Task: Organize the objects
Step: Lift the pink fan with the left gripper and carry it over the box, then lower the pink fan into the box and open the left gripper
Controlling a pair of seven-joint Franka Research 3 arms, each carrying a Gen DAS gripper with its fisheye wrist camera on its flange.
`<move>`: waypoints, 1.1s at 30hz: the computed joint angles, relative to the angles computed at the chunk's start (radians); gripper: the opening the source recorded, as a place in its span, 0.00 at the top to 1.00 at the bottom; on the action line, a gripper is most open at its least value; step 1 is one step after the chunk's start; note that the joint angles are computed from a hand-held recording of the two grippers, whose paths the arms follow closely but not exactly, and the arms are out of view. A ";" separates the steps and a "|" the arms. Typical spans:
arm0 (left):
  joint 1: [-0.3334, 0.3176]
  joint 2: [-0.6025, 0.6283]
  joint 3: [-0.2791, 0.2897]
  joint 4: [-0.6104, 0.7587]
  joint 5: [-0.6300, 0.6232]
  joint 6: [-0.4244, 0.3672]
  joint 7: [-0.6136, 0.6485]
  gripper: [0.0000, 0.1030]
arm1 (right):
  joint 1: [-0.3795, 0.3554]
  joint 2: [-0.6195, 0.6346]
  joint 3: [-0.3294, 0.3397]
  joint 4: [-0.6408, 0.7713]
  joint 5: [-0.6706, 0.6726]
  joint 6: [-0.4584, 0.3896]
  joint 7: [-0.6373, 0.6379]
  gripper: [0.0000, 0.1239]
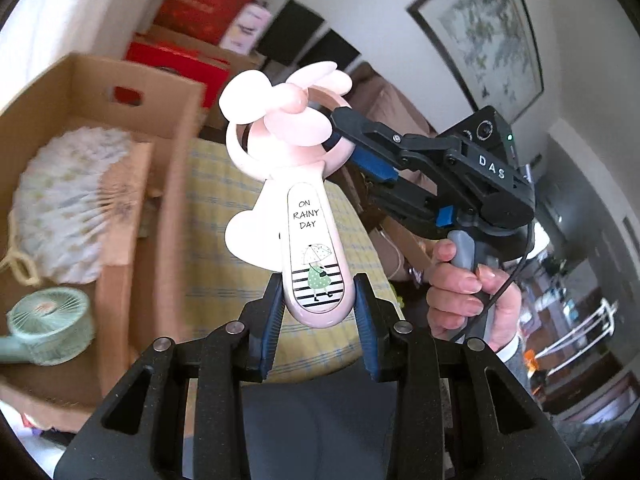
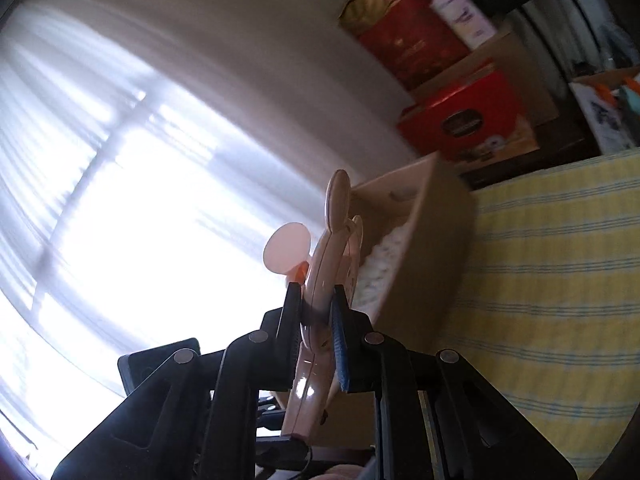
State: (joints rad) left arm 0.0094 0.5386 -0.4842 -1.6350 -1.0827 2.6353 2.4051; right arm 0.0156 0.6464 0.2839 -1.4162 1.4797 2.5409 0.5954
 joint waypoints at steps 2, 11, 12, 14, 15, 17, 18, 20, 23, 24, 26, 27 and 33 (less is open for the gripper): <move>0.023 0.000 0.007 -0.009 -0.015 -0.008 -0.001 0.69 | 0.038 0.050 -0.007 0.069 -0.059 0.002 0.061 0.88; 0.075 0.048 0.019 -0.021 0.021 -0.011 -0.015 0.69 | 0.141 0.295 -0.010 0.378 -0.356 0.006 0.355 0.89; 0.067 0.047 0.028 -0.021 0.042 -0.008 -0.026 0.69 | 0.144 0.303 -0.007 0.385 -0.378 0.015 0.368 0.88; 0.059 0.037 0.034 -0.028 0.077 0.002 -0.045 0.69 | 0.144 0.299 0.000 0.371 -0.416 0.043 0.381 0.88; 0.050 0.037 0.039 -0.029 0.098 0.013 -0.056 0.69 | 0.146 0.296 0.000 0.364 -0.439 0.052 0.399 0.87; 0.039 0.025 0.045 -0.042 0.139 0.032 -0.082 0.69 | 0.155 0.288 -0.010 0.353 -0.498 0.070 0.440 0.87; 0.030 0.018 0.051 -0.050 0.168 0.044 -0.100 0.68 | 0.152 0.286 -0.005 0.346 -0.516 0.078 0.444 0.86; 0.003 0.000 0.070 -0.071 0.246 0.074 -0.153 0.67 | 0.150 0.281 0.001 0.335 -0.556 0.086 0.461 0.86; -0.023 -0.028 0.085 -0.106 0.356 0.109 -0.229 0.57 | 0.170 0.283 -0.025 0.338 -0.641 0.077 0.524 0.87; -0.022 -0.035 0.083 -0.116 0.379 0.117 -0.247 0.50 | 0.176 0.282 -0.030 0.333 -0.666 0.075 0.540 0.88; 0.001 -0.042 0.059 -0.130 0.394 0.130 -0.261 0.48 | 0.181 0.292 -0.032 0.340 -0.707 0.062 0.564 0.89; 0.016 -0.043 0.044 -0.134 0.392 0.133 -0.260 0.47 | 0.178 0.295 -0.024 0.339 -0.714 0.065 0.560 0.90; 0.056 -0.039 0.008 -0.148 0.408 0.156 -0.292 0.44 | 0.182 0.241 -0.019 0.256 -0.755 0.115 0.556 0.89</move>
State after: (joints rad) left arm 0.0654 0.4998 -0.4767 -1.7827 -0.6743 2.7910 2.1126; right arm 0.1974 0.8877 0.2644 -1.1605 0.7244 2.6557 1.1514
